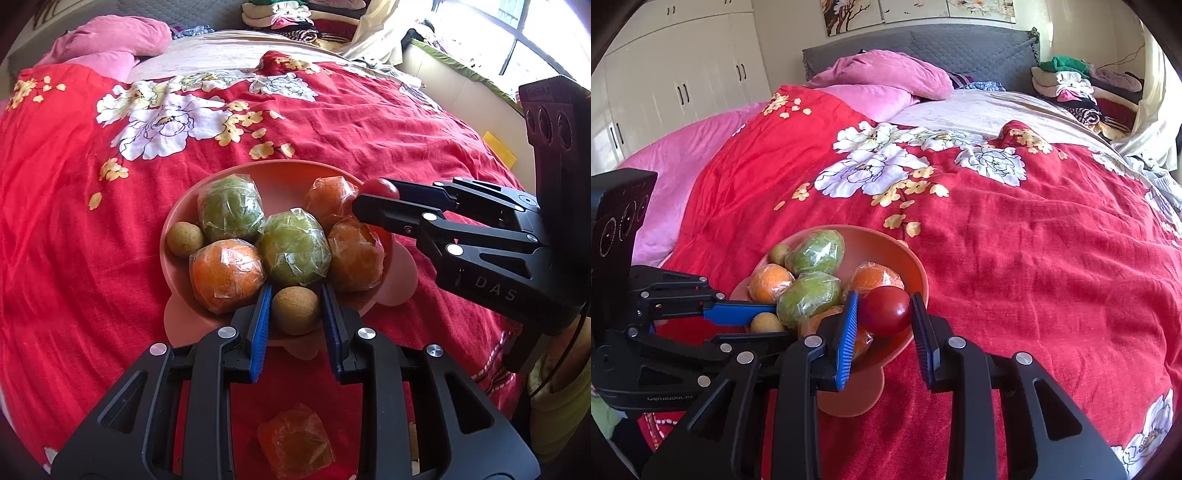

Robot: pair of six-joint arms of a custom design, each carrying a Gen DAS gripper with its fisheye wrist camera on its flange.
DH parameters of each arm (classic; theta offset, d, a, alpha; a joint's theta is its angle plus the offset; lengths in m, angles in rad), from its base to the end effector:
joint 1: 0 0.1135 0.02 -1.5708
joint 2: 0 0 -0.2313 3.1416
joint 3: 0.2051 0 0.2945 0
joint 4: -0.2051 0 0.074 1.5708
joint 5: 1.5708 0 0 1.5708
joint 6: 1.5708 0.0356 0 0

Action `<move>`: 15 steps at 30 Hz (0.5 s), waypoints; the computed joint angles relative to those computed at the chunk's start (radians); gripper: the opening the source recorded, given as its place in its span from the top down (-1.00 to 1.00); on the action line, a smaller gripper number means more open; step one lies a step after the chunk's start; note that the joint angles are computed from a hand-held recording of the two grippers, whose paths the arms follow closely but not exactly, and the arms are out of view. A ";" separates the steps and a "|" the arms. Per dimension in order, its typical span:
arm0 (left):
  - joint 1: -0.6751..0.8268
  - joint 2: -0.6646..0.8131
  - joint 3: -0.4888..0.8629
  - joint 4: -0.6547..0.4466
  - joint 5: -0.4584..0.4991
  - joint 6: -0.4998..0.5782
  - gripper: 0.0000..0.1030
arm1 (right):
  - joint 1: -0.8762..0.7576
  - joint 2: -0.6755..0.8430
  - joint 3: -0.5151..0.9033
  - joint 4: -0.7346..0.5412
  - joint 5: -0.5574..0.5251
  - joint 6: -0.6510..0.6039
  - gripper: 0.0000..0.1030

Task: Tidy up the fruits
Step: 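Open the right tool to release the red tomato into the bowl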

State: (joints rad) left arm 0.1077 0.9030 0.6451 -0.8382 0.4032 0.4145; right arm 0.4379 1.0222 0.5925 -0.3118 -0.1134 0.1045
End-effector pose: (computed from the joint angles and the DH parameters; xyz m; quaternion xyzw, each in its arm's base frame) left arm 0.2199 0.0097 0.1846 0.1920 0.9339 -0.1286 0.2728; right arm 0.2402 0.1169 0.1714 -0.1741 0.8973 0.1577 0.3736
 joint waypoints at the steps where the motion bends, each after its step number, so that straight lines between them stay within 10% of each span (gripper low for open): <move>1: 0.002 0.001 0.001 0.000 0.002 0.001 0.62 | -0.001 0.000 -0.001 0.000 -0.003 0.001 0.45; 15: 0.001 -0.003 0.000 -0.003 0.001 0.005 0.62 | -0.037 -0.130 -0.072 0.004 -0.021 0.054 -0.09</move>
